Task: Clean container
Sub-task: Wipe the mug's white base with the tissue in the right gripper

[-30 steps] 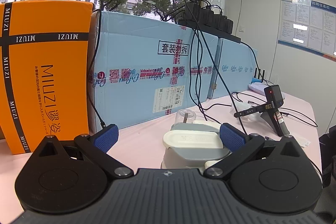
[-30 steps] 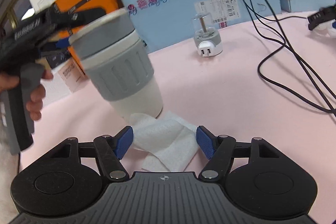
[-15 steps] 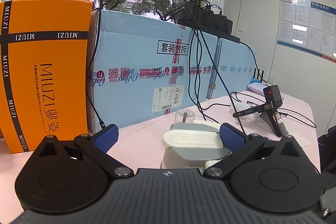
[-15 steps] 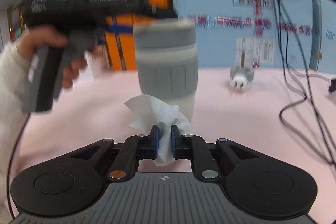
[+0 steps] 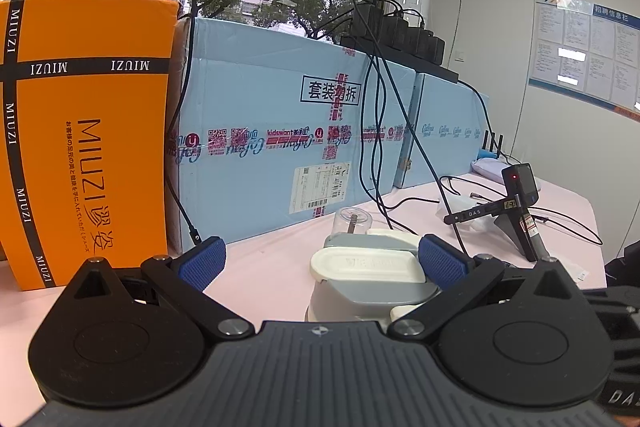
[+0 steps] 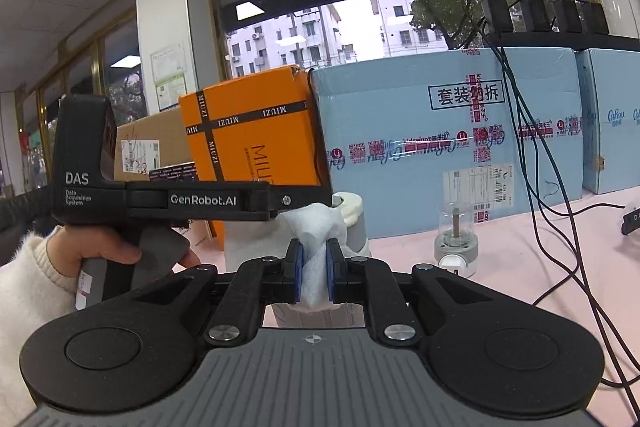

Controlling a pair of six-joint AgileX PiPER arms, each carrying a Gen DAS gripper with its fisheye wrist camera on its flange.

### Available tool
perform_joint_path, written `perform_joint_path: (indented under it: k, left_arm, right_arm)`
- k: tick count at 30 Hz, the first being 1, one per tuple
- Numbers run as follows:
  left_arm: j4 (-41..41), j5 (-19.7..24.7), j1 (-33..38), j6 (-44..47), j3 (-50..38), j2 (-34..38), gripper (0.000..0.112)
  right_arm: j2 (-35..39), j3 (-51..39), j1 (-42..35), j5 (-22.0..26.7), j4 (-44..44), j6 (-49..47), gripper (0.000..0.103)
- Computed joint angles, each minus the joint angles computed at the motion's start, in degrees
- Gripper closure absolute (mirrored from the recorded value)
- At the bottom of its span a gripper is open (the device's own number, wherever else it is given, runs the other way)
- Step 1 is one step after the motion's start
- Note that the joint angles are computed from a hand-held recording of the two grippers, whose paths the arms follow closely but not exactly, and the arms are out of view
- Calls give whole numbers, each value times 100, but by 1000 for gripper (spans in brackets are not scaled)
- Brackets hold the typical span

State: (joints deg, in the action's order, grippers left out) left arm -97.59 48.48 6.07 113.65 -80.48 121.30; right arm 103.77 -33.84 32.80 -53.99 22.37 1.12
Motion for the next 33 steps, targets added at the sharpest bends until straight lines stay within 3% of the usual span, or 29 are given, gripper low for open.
perform_joint_path:
  k: [17,27,33]
  left_arm:
    - [-7,8,9,-19,-17,18,9]
    - [-33,8,11,35,35,-13,9]
    - [-62,-21,2,21,21,-2,9]
  right_arm:
    - [403,-188,-130,652,-159,193,92]
    - [1,-9,-81,-34,-104,99,92]
    - [22,-110,-75,74,-58,-74,92]
